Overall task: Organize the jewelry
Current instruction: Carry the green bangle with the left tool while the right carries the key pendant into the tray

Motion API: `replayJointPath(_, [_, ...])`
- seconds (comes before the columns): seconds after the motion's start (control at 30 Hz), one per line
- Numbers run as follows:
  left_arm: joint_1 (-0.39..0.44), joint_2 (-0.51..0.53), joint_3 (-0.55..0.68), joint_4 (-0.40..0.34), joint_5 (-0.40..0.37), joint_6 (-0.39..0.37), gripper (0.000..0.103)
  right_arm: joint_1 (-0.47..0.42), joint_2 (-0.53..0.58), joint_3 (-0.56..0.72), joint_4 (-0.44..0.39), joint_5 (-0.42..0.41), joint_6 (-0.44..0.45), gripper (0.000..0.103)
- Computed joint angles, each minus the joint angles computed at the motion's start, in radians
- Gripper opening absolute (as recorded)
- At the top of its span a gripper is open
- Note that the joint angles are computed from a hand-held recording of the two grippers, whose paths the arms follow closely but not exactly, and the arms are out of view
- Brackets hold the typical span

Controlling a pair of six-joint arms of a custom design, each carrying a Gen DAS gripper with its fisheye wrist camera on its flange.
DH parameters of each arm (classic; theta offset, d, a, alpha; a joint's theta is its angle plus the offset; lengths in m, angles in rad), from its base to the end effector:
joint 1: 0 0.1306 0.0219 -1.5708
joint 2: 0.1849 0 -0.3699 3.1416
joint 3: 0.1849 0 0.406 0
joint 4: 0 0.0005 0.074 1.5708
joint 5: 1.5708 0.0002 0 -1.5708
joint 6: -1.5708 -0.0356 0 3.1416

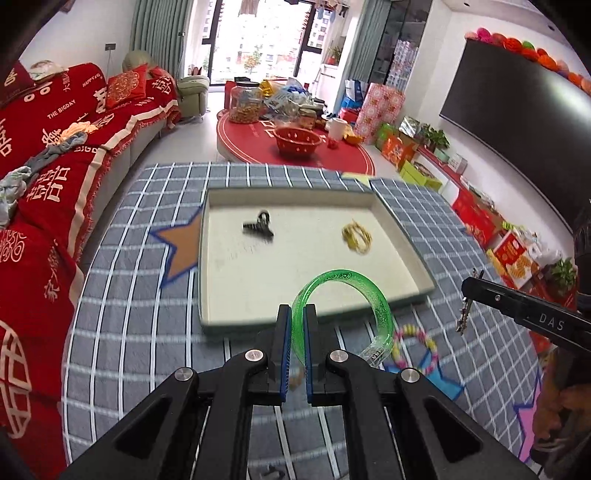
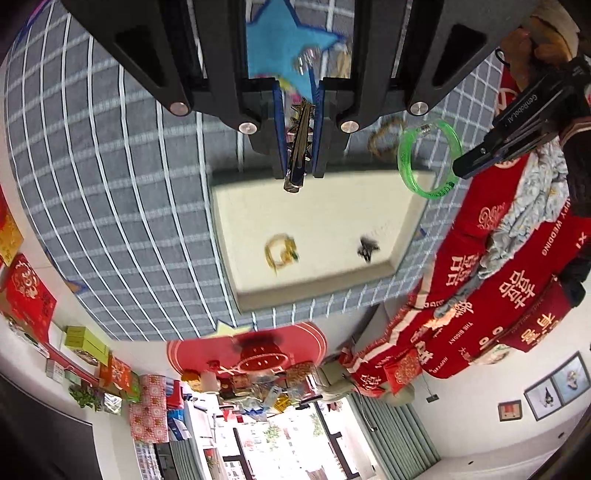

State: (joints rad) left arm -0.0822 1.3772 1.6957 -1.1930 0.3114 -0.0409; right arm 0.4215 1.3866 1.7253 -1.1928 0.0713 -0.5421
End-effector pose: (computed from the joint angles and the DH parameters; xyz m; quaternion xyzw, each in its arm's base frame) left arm 0.4708 -0.0502 0.5447 0.1099 0.9236 -0.1527 0.3339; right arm 0.4364 0.1923 0.5527 0.0689 0.9334 0.1328 0.3261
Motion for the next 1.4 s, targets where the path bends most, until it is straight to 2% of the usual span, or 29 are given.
replayJointPath(0.23, [-0.007, 0.163, 0.170, -0.030, -0.047, 0.010, 0.019, -0.045, 0.175, 0.194, -0.054, -0.040, 0.059, 0.014])
replayJointPath(0.43, [-0.016, 0.285, 0.281, -0.085, -0.079, 0.013, 0.019, -0.075, 0.295, 0.296, -0.125, -0.094, 0.071, 0.014])
replayJointPath(0.57, [-0.026, 0.342, 0.325, -0.117, -0.112, -0.003, 0.019, -0.082, 0.366, 0.354, -0.195, -0.064, 0.099, 0.014])
replayJointPath(0.73, [-0.035, 0.402, 0.371, -0.157, -0.138, -0.004, 0.019, -0.104, 0.415, 0.379, -0.229, -0.068, 0.089, 0.014])
replayJointPath(0.93, [-0.049, 0.433, 0.378, -0.128, -0.198, -0.005, 0.019, -0.125, 0.444, 0.380, -0.200, -0.074, 0.073, 0.014])
replayJointPath(1.23, [-0.077, 0.405, 0.315, -0.024, -0.301, -0.054, 0.019, -0.122, 0.436, 0.350, -0.130, -0.041, 0.075, 0.015])
replayJointPath(1.4, [-0.074, 0.379, 0.285, 0.014, -0.314, -0.042, 0.019, -0.117, 0.429, 0.340, -0.126, -0.030, 0.072, 0.016])
